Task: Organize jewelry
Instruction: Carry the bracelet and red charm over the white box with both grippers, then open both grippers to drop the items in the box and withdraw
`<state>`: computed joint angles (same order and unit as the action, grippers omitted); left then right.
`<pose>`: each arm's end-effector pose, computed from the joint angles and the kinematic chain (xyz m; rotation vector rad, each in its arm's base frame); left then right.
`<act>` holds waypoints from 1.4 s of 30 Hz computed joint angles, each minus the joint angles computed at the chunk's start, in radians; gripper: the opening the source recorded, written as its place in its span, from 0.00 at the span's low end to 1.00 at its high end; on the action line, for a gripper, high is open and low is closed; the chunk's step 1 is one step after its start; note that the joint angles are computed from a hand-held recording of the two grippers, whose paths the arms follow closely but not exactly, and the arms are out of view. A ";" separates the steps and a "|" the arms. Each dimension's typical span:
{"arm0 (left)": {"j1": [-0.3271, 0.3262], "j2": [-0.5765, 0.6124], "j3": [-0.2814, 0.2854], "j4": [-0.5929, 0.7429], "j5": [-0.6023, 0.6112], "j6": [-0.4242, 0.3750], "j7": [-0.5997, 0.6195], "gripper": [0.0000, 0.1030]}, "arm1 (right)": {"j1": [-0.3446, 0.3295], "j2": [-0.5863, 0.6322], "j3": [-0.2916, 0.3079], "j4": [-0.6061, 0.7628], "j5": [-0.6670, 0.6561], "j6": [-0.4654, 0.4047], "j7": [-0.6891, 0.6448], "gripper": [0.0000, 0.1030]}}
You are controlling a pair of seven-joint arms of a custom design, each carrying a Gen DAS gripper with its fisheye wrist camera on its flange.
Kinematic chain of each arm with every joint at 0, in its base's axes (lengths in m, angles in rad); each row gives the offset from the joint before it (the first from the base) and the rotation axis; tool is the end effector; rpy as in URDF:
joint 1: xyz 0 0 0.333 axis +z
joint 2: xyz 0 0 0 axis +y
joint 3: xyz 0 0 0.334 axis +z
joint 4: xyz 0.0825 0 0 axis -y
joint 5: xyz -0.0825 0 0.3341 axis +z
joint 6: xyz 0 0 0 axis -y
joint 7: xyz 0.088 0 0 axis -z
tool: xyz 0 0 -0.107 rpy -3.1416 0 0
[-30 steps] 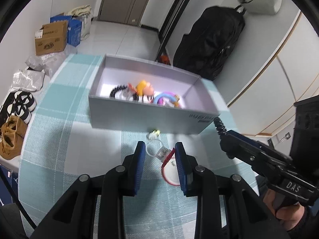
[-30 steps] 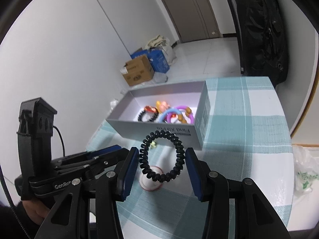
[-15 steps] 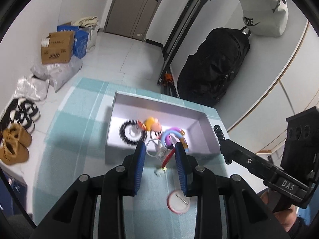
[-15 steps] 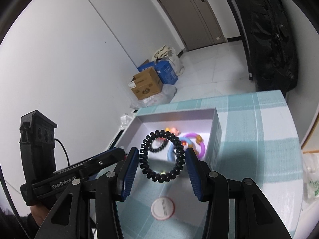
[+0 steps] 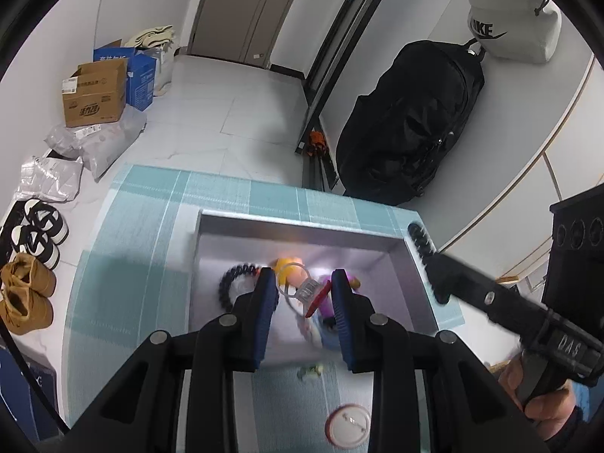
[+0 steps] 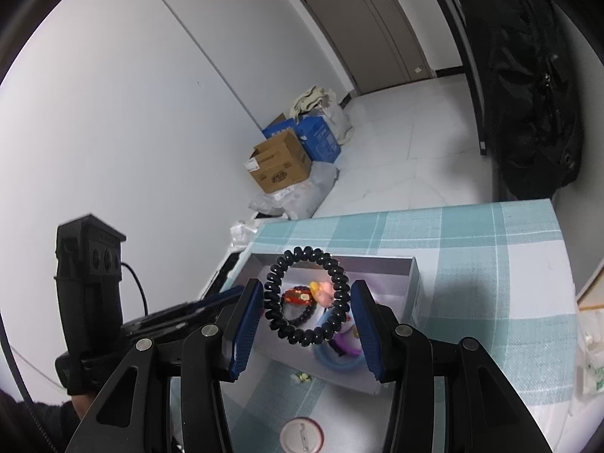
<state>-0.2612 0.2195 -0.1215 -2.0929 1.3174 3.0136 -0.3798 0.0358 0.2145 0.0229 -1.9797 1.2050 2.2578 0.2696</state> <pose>0.4891 -0.2697 0.4132 -2.1442 1.5503 -1.0358 0.5734 0.0581 0.4267 -1.9325 1.0640 0.1202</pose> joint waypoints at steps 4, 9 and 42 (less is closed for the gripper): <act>0.005 0.026 0.007 0.025 -0.003 0.025 0.013 0.24 | 0.011 0.037 0.003 0.037 -0.040 0.015 0.040 0.45; 0.004 0.044 0.017 0.038 -0.025 0.041 0.050 0.24 | 0.007 0.063 0.012 0.060 -0.061 0.017 0.066 0.45; -0.142 0.067 0.181 0.019 -0.215 0.159 0.224 0.41 | -0.008 0.022 0.021 0.017 0.047 0.054 -0.076 0.69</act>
